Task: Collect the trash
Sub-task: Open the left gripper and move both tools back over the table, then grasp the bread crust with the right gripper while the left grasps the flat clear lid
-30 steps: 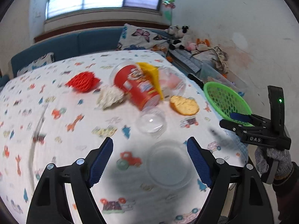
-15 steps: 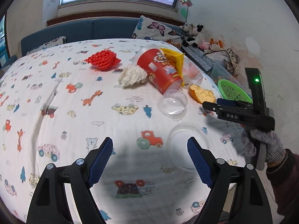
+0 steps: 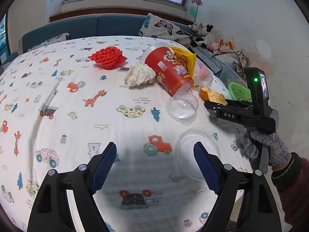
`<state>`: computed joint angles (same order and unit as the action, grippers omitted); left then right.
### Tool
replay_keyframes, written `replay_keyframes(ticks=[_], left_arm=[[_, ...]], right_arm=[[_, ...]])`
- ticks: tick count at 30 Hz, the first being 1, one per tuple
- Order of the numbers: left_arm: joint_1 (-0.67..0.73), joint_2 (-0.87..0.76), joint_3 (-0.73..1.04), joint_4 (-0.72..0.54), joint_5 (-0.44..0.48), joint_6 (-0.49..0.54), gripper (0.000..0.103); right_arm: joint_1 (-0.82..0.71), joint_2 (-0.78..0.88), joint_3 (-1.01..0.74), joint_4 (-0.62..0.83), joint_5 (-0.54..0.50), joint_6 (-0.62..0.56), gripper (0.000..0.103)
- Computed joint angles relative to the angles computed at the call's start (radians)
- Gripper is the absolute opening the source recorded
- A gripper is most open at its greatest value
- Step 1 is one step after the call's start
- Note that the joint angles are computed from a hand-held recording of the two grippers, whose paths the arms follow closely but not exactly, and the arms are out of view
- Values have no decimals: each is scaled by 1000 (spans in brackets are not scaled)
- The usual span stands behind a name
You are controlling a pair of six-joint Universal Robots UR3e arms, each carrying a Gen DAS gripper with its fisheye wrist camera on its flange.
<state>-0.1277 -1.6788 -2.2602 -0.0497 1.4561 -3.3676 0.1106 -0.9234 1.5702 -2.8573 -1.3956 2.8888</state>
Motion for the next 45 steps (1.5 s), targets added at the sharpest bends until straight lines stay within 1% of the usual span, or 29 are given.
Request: replay_keyframes(ticks=[2,5,7,9,12,15,16,18,20,22,26,31,32,34,36,37,38,39,42,45], left_arm=[[-12,-20,22,-5,-2,2,79],[-34,-45,49,-10,-5,11,79],[-48,-58,63,-11,-10,20,79],[-61,-72,73,-13,-10,29,83],[-82,-102,97,-16,-18,41,84],[-116,-149,141,-22,21,42,84],[-117,-162,154,-29,18,45,83],[-119,-184,174,-37,12,50,77],[-131,-209,197,-43,33,55,70],[-138,-228,212,-43,50,58,66],[-129,-251,230,-54,49,62,49],[-107,-269,235,-68,42,58,41],[-106,-273,236,-68,42,59,38],[-113,-279,239,-61,57,64,34],[-113,-281,243,-63,58,66,22],[-109,-279,242,-63,49,64,19],[-106,-279,238,-58,38,65,12],[-102,-279,235,-52,25,67,7],[-111,-279,234,-41,30,62,5],[-102,-265,227,-41,-2,48,5]], right_arm=[[-4,-10,13,-10,5,-8,52],[-8,-30,43,-31,11,-10,47],[-18,-42,60,-33,24,-7,45],[-29,-55,77,-34,39,-3,44],[-56,-87,119,-41,73,5,43],[-76,-123,171,-58,94,5,43],[-83,-136,187,-61,101,1,43],[-96,-166,228,-75,114,-7,43],[-108,-193,263,-84,126,-16,43],[-121,-220,294,-92,139,-20,43],[-135,-260,343,-108,154,-26,43],[-150,-303,388,-118,174,-28,43],[-153,-311,397,-119,177,-29,43],[-159,-325,410,-120,181,-32,43],[-163,-333,420,-121,183,-31,43],[-167,-338,426,-121,186,-29,43],[-170,-344,433,-124,189,-27,43],[-175,-351,441,-127,192,-25,43],[-185,-368,458,-129,200,-22,43],[-200,-394,486,-137,205,-27,43]])
